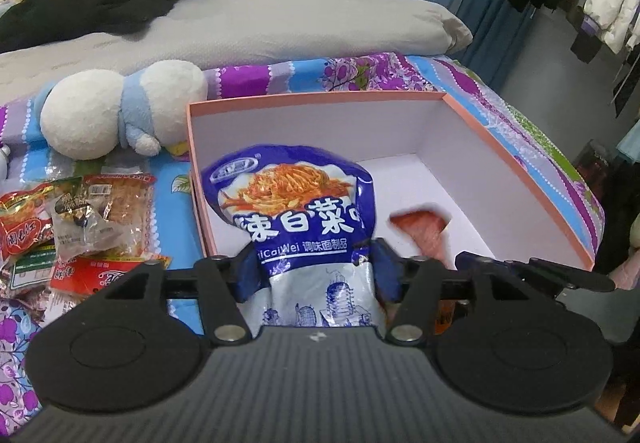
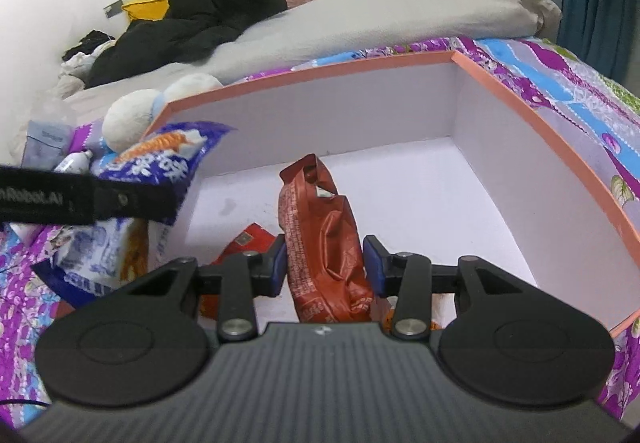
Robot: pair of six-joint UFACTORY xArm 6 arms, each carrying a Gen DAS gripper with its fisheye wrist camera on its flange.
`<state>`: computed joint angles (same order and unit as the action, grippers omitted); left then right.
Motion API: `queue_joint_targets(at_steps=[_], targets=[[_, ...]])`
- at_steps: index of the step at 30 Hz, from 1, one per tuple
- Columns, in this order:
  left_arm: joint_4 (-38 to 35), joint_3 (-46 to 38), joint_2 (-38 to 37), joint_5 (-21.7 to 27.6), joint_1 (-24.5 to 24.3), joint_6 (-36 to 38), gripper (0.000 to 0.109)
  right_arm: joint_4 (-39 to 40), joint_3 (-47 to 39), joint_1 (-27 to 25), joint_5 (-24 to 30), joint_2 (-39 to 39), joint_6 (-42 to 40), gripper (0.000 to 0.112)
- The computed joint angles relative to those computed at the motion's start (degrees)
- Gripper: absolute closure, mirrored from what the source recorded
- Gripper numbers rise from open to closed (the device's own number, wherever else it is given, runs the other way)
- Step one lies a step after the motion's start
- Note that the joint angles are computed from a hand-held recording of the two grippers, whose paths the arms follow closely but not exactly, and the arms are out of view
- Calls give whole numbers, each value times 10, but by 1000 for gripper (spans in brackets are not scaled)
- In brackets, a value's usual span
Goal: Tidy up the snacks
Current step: 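Open both grippers to drop the bag and packet into the pink box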
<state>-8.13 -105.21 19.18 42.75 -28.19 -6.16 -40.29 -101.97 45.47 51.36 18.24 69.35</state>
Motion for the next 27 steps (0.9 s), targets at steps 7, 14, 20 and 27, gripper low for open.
queue_joint_targets(at_steps=[7,14,20,27], targets=[[21,29,-28,-25,-7,2,32,-13,7,3,1,-10,20,49],[20,99,-91,-69,-5,-8,32,-51,11,24,12,-28,40,49],[9,197,-167,-142,0,-2,32,-124,34,57,18,-55,100,49],[46,303,-256,-195,0,-38,32,-192,76,98,31,-94,167,49]])
